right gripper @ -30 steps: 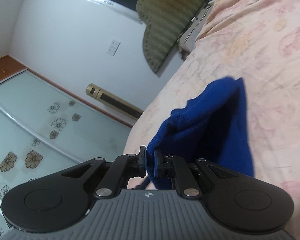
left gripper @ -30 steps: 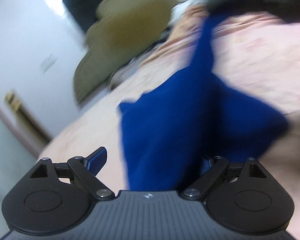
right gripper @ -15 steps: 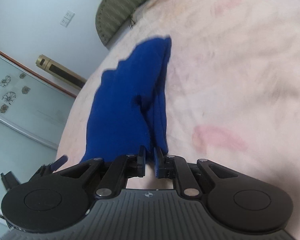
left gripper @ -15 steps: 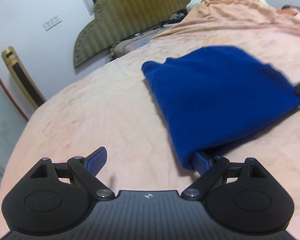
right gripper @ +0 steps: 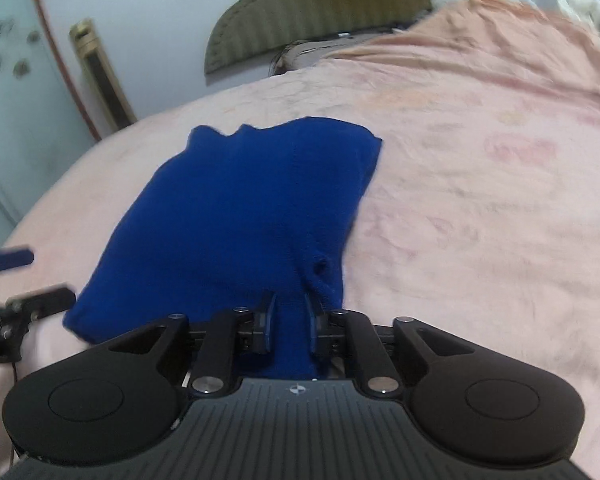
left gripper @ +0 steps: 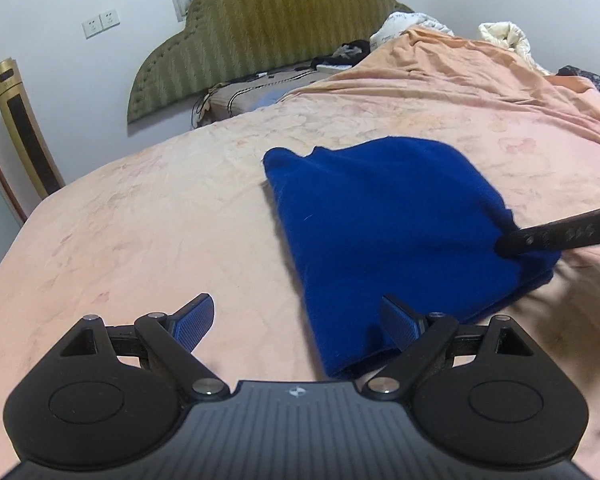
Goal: Fold small clothes
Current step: 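Lay the folded sweater down and open the right gripper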
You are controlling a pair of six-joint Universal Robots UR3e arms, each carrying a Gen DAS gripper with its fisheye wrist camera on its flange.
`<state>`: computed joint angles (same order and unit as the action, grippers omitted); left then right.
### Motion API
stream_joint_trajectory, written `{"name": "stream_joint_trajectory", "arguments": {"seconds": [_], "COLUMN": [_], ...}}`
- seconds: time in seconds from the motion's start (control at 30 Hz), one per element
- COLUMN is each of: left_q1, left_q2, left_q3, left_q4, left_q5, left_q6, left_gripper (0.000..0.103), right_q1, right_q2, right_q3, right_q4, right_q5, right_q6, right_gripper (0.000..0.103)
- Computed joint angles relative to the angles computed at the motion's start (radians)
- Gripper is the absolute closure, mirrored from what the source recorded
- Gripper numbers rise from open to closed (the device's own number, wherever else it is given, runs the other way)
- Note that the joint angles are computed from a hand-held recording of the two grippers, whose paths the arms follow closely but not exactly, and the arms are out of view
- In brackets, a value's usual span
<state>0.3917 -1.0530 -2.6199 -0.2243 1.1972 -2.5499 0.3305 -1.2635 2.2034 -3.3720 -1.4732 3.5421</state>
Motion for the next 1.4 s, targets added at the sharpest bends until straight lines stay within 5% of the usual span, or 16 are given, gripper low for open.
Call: {"name": "stream_joint_trajectory", "arguments": {"seconds": [0.33,0.63,0.73,0.83,0.9,1.4], "left_q1": [-0.141,-0.155,-0.116,-0.105,-0.085,-0.058], "left_q2": [-0.262,-0.319,-0.282,-0.331,-0.390,-0.950], "left_q3": [0.112,0.125,0.119,0.214,0.296,0.875], "left_q4": [0.126,0.111,0.123,0.104,0.054,-0.193], "left_q5": [0.168,0.206,0.154,0.114,0.039,-0.246], "left_q6": [-0.128,-0.087,-0.056,-0.082,-0.084,-0.366], "left_gripper": [0.012,0.013,0.012,0.012,0.011,0.012], "right_q1": [0.011,-0.003,-0.029,-0.023,-0.038,-0.293], "right_q2": [0.009,-0.001,-0.031,-0.016,0.025,0.451], "right_q3": [0.013,0.016,0.033,-0.021,-0.078,-0.454], "right_q4": [-0.029,-0.019,-0.051,-0.059,-0.052,-0.091], "right_q5": [0.000,0.025,0.057,-0.025,-0.055,0.517], "right_q6": [0.014,0.005,0.003,-0.020,-0.027,0.145], "right_gripper": [0.081,0.080,0.064,0.018,0.019,0.035]}}
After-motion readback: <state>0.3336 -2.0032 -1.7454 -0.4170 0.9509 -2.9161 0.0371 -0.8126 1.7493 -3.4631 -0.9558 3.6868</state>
